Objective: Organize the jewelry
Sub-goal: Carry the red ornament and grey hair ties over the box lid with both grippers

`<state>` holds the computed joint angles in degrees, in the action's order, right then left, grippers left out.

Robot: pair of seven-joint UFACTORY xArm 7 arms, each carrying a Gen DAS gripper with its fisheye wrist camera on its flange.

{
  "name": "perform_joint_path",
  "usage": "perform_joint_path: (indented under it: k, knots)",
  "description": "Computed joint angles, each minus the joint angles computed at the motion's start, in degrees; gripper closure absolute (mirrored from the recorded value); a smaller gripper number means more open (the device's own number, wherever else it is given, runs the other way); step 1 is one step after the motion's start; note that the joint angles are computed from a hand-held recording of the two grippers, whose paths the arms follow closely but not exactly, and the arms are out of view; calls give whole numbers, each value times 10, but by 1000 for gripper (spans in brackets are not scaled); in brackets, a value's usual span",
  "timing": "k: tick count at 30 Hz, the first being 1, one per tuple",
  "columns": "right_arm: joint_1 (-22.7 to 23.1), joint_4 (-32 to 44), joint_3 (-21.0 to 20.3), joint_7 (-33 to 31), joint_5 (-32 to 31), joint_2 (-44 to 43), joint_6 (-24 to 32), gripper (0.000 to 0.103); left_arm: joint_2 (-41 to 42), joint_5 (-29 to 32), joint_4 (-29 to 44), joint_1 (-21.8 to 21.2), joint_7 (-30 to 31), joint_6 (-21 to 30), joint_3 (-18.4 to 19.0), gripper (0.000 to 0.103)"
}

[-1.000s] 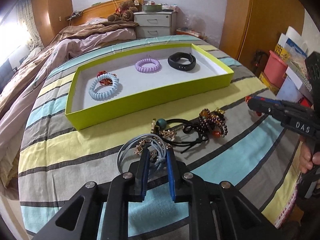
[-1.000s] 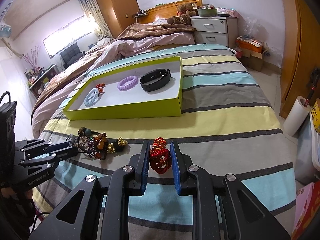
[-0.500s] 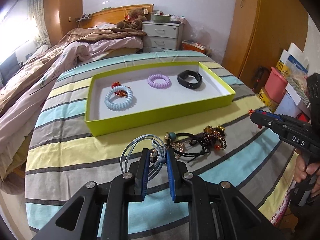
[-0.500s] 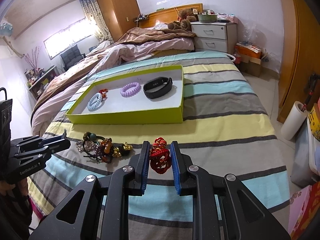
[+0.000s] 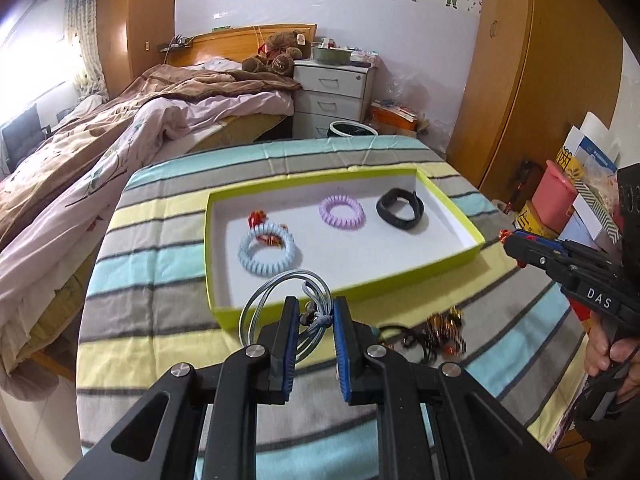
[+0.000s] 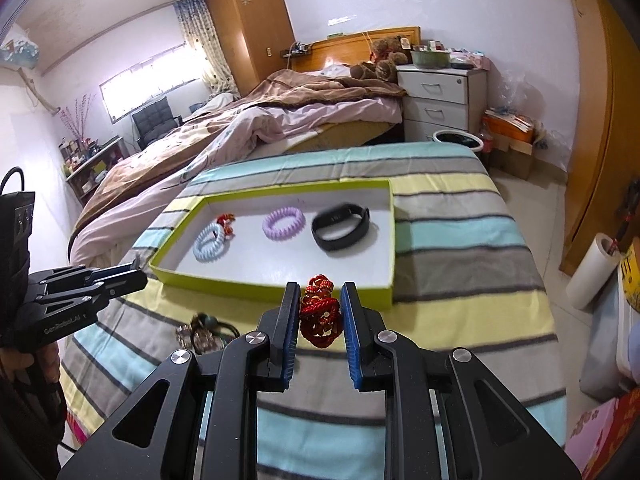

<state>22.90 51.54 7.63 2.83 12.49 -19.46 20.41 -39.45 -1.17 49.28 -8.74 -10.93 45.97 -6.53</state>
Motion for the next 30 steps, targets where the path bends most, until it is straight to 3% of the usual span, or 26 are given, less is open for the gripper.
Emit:
perform_joint_path:
  k: [17, 30]
  knots:
    - [-23, 125, 15, -10, -29, 138, 41, 82, 162, -37, 96, -18, 46, -46, 19, 86]
    - [-32, 158, 21, -15, -54, 181, 83, 82, 229, -54, 120, -22, 58, -49, 19, 86]
